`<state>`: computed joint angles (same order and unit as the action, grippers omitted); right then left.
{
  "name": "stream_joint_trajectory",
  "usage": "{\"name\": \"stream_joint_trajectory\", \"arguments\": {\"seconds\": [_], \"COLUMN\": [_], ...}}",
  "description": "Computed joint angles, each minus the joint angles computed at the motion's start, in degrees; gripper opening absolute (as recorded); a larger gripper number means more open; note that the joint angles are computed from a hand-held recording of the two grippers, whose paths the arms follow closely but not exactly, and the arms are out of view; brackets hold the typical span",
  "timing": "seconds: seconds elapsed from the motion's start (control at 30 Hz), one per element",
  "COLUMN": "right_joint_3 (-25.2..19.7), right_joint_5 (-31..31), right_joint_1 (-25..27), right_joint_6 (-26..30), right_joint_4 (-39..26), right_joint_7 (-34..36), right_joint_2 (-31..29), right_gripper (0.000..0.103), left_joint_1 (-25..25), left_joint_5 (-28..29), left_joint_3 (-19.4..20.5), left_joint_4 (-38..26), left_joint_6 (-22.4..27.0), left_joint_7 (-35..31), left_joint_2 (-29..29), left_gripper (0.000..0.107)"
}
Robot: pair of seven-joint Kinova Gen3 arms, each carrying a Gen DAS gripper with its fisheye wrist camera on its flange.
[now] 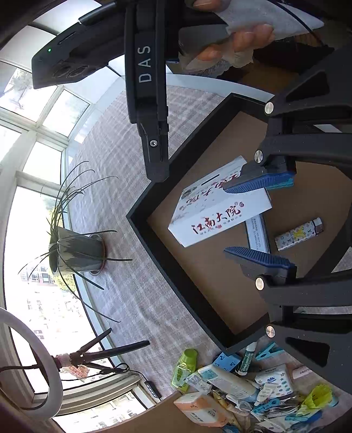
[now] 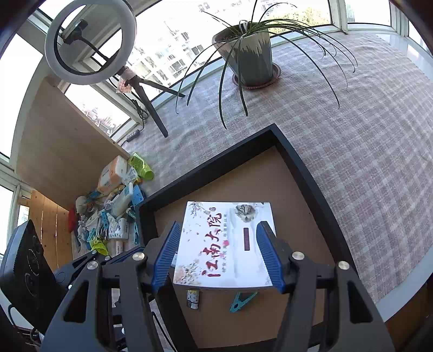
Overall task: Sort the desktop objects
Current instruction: 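Carry the tissue box into the black tray and release it, then grasp the yellow shuttlecock with the left gripper while the right grasps the pink bottle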
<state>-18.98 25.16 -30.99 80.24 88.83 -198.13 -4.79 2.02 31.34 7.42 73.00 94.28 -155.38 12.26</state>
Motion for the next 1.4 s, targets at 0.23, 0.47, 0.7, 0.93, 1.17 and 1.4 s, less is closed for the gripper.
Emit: {"name": "stream_joint_trajectory", "arguments": {"seconds": [0.23, 0.47, 0.7, 0.93, 1.17, 1.4], "right_joint_3": [1.6, 5.9, 8.6, 11.1, 14.1, 15.7], "right_joint_5": [0.0, -2.5, -9.9, -15.1, -20.6, -23.2], "right_joint_1": [-1.4, -3.9, -4.3, -6.0, -6.6, -6.5], "right_joint_6": [-1.6, -9.1, -17.2, -14.8, -13.0, -10.7], "right_joint_4": [-4.6, -10.1, -17.6, -29.7, -38.0, -42.6], "right_joint_7": [6.6, 16.1, 27.8, 37.0, 41.5, 42.8], "right_joint_2": [5.1, 13.1, 24.7, 35.6, 42.7, 46.7], "right_gripper": [0.059, 0.059, 0.059, 0.056, 0.053, 0.046], "left_joint_1": [-3.1, -8.7, -13.6, -17.4, -17.7, -16.4], "left_joint_5": [-1.2, -4.3, -8.1, -11.0, -12.5, -14.1], "left_joint_3": [-1.6, -3.4, -4.5, -3.7, -2.4, -2.2], "left_joint_4": [-2.5, -5.7, -11.6, -17.3, -17.1, -18.5], "left_joint_6": [-2.2, -7.1, -11.0, -12.7, -15.8, -17.1], "left_joint_7": [0.1, 1.7, 8.0, 13.4, 12.4, 12.7], "left_joint_2": [2.9, 7.7, 14.9, 20.7, 21.3, 22.7], "left_gripper": [0.038, 0.038, 0.038, 0.038, 0.039, 0.031]}}
